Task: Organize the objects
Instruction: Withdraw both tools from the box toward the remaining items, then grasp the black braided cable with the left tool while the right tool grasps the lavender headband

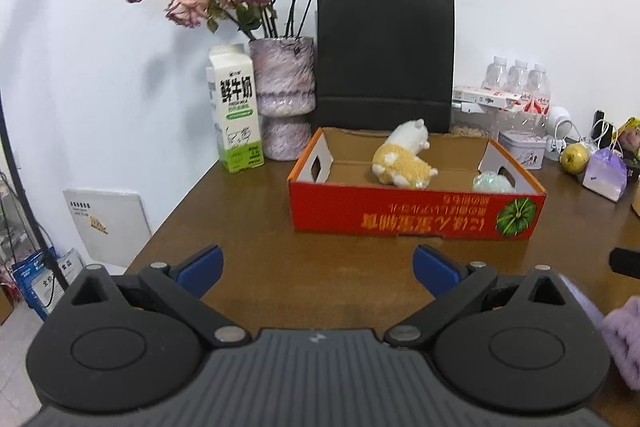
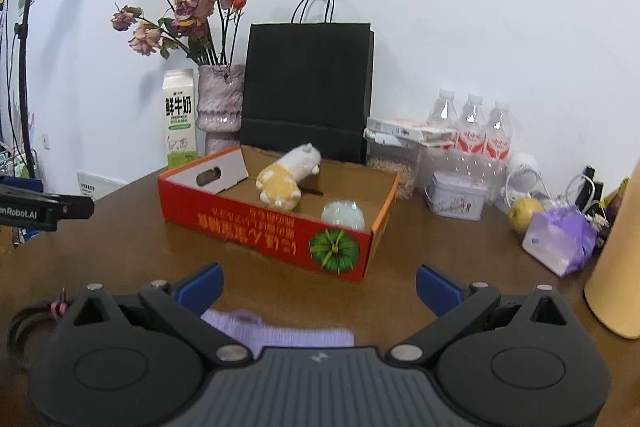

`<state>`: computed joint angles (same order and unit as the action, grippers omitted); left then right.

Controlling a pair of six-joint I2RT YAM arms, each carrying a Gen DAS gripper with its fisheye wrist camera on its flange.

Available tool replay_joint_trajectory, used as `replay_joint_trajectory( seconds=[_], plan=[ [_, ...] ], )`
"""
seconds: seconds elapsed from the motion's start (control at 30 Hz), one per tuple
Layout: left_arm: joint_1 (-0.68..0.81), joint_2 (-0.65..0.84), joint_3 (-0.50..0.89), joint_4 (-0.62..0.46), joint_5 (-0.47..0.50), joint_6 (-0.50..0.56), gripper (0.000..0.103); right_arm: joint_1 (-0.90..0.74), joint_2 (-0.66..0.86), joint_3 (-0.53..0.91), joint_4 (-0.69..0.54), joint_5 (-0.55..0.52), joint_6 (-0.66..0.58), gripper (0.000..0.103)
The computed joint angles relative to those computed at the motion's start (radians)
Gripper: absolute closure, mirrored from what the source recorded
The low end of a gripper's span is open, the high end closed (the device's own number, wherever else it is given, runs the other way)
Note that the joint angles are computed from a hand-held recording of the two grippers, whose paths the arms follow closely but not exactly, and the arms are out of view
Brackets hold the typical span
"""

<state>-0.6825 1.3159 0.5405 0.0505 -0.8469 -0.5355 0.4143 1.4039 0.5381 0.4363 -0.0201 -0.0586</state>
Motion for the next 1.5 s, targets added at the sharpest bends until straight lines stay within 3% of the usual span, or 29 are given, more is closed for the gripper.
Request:
replay_joint_trajectory(
  seconds=[0.43, 0.8, 0.9, 1.1, 1.4, 1.5],
  plan=[
    [-0.176, -0.112, -0.15, -0.066, -0.13, -0.159, 0.0, -0.005, -0.157, -0.244, 0.047, 0.033, 0.031, 0.0],
    [-0.288, -0.164, -0.227, -0.278, -0.139, -0.484, 0.0, -0.04, -0.202, -0.35, 0.058, 0.039, 0.051, 0.0],
    [-0.308, -0.158, -0.228, -0.317, -0.132, -0.517, 0.0, -0.042, -0.163, -0.34, 0.075, 0.046, 0.054, 0.0],
    [-0.34, -0.098, -0.212, -0.294, -0.071, -0.465, 0.0, -0.028, -0.092, -0.321, 0.101, 0.072, 0.057, 0.0],
    [-0.224, 0.056, -0.167, -0.229, 0.042, -0.399, 0.0, -0.028, -0.049, -0.28, 0.066, 0.077, 0.058, 0.0],
    [-0.185, 0.06, -0.198, -0.138, 0.092, -0.37, 0.0, -0.015, -0.026, -0.251, 0.031, 0.101, 0.066, 0.0]
  ],
)
